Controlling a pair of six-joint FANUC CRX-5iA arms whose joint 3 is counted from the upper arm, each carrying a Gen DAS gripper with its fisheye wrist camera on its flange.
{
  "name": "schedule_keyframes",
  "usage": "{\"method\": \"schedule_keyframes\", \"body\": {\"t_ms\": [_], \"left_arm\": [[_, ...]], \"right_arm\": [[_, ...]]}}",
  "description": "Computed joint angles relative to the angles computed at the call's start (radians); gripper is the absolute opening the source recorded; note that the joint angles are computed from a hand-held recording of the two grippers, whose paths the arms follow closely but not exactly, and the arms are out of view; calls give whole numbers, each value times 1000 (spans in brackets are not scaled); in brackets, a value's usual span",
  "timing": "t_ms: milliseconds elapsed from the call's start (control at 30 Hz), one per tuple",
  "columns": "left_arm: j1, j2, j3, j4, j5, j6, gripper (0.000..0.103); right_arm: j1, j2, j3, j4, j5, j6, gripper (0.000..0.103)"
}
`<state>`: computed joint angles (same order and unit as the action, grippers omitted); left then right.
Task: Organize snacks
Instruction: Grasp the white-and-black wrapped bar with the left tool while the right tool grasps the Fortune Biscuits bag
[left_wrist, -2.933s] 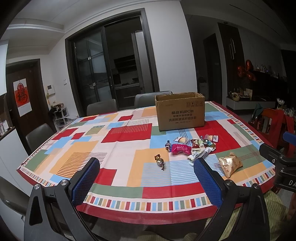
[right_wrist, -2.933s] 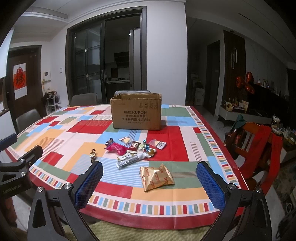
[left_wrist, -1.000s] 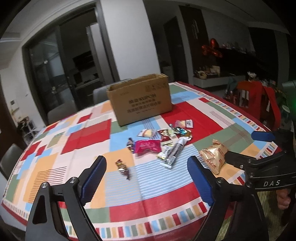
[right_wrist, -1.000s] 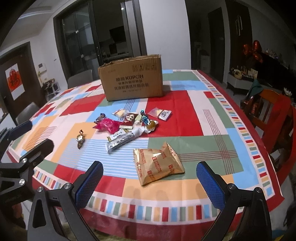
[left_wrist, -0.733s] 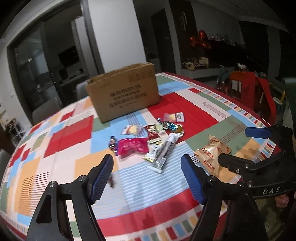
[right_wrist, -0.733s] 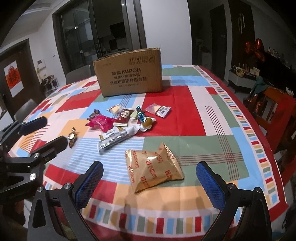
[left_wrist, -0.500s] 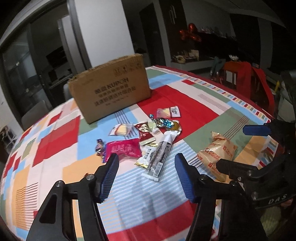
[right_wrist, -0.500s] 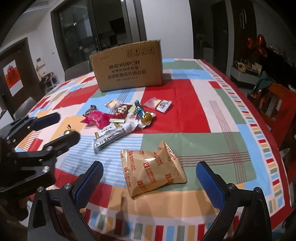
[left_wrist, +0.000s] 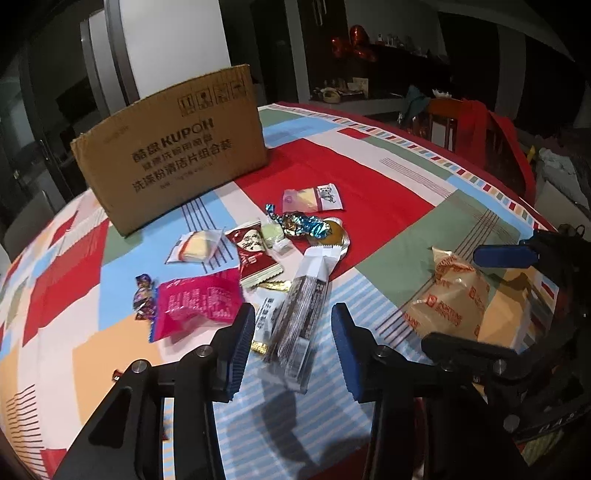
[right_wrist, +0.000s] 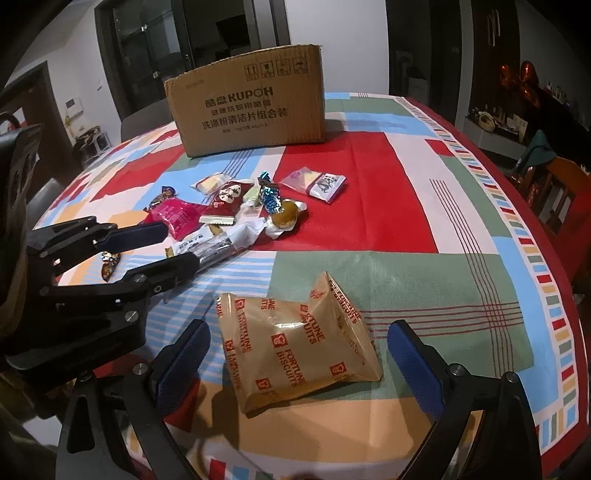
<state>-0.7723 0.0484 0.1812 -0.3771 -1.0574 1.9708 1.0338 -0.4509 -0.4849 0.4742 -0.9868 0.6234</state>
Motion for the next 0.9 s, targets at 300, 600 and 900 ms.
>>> {"method": "schedule_keyframes", "body": {"t_ms": [300,600,900], "left_arm": [[53,37,-6,110,24,-24,33],[74,62,6,151,16,-7,30],[77,49,-5,186,10,28,24]], "right_arm": [[-42,22,16,-52,28,34,89],[-49,29,7,-28,50,38,72],[-65,9,4,-47,71,29,57]]}}
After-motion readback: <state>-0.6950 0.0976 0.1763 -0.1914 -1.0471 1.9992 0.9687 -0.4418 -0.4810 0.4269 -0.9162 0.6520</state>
